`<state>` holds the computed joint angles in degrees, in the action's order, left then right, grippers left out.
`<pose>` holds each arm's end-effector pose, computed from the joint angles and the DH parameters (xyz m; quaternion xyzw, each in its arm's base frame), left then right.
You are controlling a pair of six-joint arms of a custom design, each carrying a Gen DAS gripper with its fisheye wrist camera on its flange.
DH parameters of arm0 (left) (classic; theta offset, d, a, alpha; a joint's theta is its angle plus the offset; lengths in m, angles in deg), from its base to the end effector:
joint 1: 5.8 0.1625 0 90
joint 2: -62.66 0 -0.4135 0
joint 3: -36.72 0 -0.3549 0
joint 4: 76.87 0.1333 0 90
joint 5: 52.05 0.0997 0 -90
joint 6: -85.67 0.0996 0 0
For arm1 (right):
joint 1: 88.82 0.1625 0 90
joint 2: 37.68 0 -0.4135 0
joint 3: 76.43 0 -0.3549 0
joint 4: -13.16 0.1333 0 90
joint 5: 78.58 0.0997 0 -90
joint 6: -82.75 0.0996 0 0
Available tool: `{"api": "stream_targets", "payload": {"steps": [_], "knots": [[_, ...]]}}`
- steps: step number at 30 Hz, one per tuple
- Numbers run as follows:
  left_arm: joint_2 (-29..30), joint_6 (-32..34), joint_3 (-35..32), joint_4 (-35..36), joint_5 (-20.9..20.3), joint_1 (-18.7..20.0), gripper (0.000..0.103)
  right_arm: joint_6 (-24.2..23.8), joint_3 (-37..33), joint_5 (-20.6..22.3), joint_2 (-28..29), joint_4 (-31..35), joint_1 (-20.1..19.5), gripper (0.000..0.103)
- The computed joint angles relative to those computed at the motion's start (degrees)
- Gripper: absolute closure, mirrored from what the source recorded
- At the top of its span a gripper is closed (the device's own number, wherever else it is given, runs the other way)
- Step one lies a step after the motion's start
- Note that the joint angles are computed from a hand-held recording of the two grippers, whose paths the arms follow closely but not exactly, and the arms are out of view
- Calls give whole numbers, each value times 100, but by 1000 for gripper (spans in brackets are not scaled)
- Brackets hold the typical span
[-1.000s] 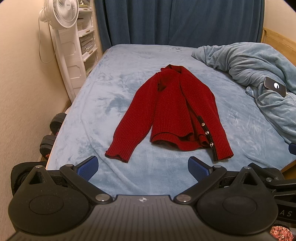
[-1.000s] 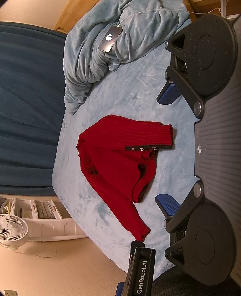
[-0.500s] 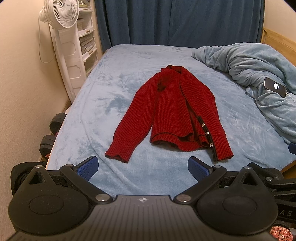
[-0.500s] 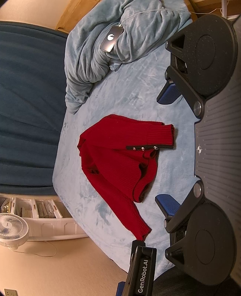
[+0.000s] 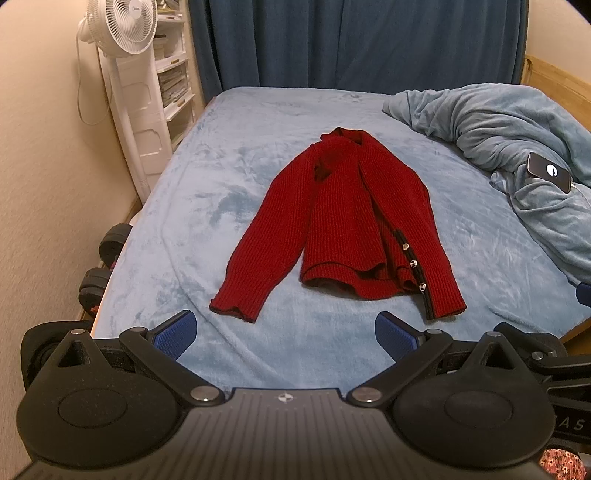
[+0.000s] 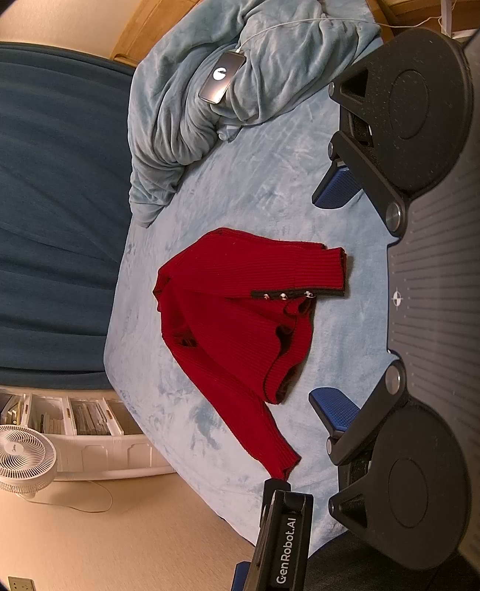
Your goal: Fold small clothes
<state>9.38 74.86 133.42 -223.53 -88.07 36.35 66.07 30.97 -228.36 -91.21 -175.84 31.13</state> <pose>-0.3128 -0.5716 0.2158 0.2315 0.8559 -0.3104 0.3427 0.3210 -0.4624 0.2437 0.1413 -0.8109 0.3836 0.4187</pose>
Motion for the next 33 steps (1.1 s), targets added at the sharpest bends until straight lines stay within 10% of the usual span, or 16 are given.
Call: {"api": "stream_targets", "payload": {"steps": [23, 33], "knots": [[122, -140, -194, 402, -42, 157, 0, 323, 46, 120, -53, 339, -152, 1], [1261, 828, -2093, 142, 38, 1075, 0, -120, -1038, 241, 255, 271, -1007, 1]]}}
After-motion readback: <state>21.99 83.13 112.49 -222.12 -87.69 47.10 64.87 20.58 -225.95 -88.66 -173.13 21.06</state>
